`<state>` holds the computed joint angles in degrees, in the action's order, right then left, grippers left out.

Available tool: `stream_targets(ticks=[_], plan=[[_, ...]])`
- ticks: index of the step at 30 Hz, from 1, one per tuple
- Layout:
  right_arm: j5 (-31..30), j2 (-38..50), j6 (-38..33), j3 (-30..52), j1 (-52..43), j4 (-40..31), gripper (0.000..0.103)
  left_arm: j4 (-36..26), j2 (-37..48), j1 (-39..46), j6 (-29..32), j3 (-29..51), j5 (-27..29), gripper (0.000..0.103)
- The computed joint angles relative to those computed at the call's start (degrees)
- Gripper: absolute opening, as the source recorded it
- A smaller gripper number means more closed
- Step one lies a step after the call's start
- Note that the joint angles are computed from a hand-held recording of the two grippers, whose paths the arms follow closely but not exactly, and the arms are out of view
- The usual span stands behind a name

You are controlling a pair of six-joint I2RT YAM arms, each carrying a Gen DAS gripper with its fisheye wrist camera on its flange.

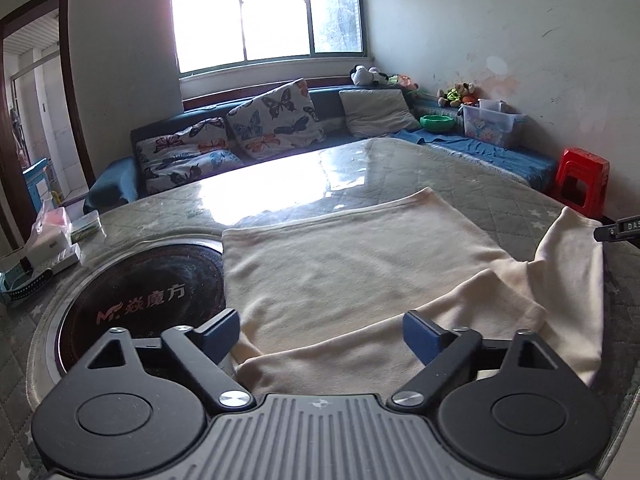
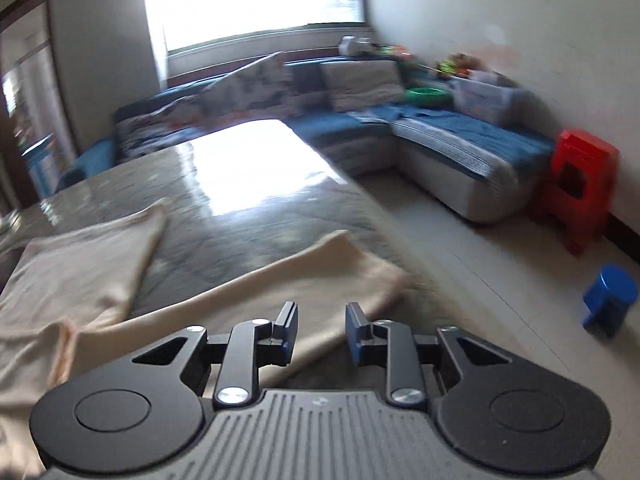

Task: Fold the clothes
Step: 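Grasp the other sleeve with the right gripper and lift it up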

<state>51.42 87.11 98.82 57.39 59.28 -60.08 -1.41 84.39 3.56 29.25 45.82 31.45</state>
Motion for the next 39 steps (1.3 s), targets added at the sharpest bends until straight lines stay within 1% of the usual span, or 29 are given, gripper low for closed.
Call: stream_targets(ticks=[1, 3, 5, 6, 10, 11, 13, 16, 19, 22, 25, 26, 29, 31, 32, 34, 35, 36, 39], plan=[[-0.01, -0.95, 1.9, -1.48, -0.57, -0.28, 0.028, 0.18, -0.35, -0.08, -0.17, -0.28, 0.1, 0.098], [0.19, -4.12, 2.77, -5.64, -2.35, 2.97, 0.029, -0.29, -0.64, -0.09, -0.33, -0.26, 0.54, 0.103], [0.4, -5.58, 2.67, -7.66, -3.61, 5.23, 0.03, -0.02, -1.12, -0.29, -0.69, -0.71, 0.09, 0.103], [0.59, -5.75, 2.91, -8.35, -4.29, 5.92, 0.033, 0.08, -1.32, -0.43, -0.84, -0.91, -0.21, 0.103], [1.55, -5.37, 3.79, -9.28, -4.78, 7.03, 0.033, -0.34, -1.72, -0.71, -0.72, -1.3, -0.73, 0.103], [1.65, -5.27, 3.73, -9.36, -4.79, 7.26, 0.03, -0.55, -1.77, -0.84, -0.62, -1.32, -0.97, 0.103], [1.51, -4.29, 3.96, -7.91, -3.84, 6.29, 0.01, -0.88, -1.82, -1.06, -0.44, -1.37, -1.43, 0.103], [2.29, -4.25, 4.78, -6.58, -2.55, 4.55, 0.005, -1.63, -1.82, -0.73, -0.1, -1.37, -1.01, 0.103], [4.52, -4.14, 4.2, -3.3, -0.38, 0.99, 0.005, -2.46, -1.6, -0.4, 0.68, -1.37, -0.63, 0.103], [6.98, -4.04, 1.85, 0.58, 1.95, -1.05, 0.004, -3.17, -1.51, -0.11, 1.24, -1.41, -0.31, 0.103], [9.29, -4.66, -3.52, 4.23, 3.96, 1.23, 0.004, -3.81, -1.5, 0.58, 1.9, -1.44, 0.68, 0.103], [9.82, -5.02, -6.5, 5.31, 4.33, 3.1, 0.004, -3.88, -1.5, 0.9, 2.09, -1.49, 0.89, 0.103], [10.93, -4.33, -20.11, 10.0, 5.39, 12.08, 0.004, -4.33, -1.51, 2.42, 2.64, -1.54, 1.81, 0.103], [10.36, -3.45, -28.81, 12.0, 5.42, 19.28, 0.004, -4.6, -1.43, 4.09, 2.94, -1.52, 3.04, 0.103], [9.46, -2.86, -33.15, 12.84, 5.24, 23.26, 0.004, -4.7, -1.4, 4.86, 3.02, -1.46, 3.53, 0.103], [7.49, -1.31, -39.17, 14.59, 4.66, 28.62, 0.004, -4.52, -1.42, 6.65, 3.22, -1.57, 4.58, 0.103], [5.72, 0.68, -43.74, 16.64, 4.2, 32.15, 0.004, -4.52, -1.33, 7.56, 3.27, -1.54, 5.12, 0.103], [4.25, 2.4, -46.86, 18.36, 3.83, 34.47, 0.004, -4.54, -1.21, 8.47, 3.34, -1.49, 5.66, 0.103], [-0.47, 8.19, -52.77, 23.69, 2.85, 39.07, 0.004, -5.28, -0.58, 11.34, 4.04, -0.85, 7.35, 0.103]])
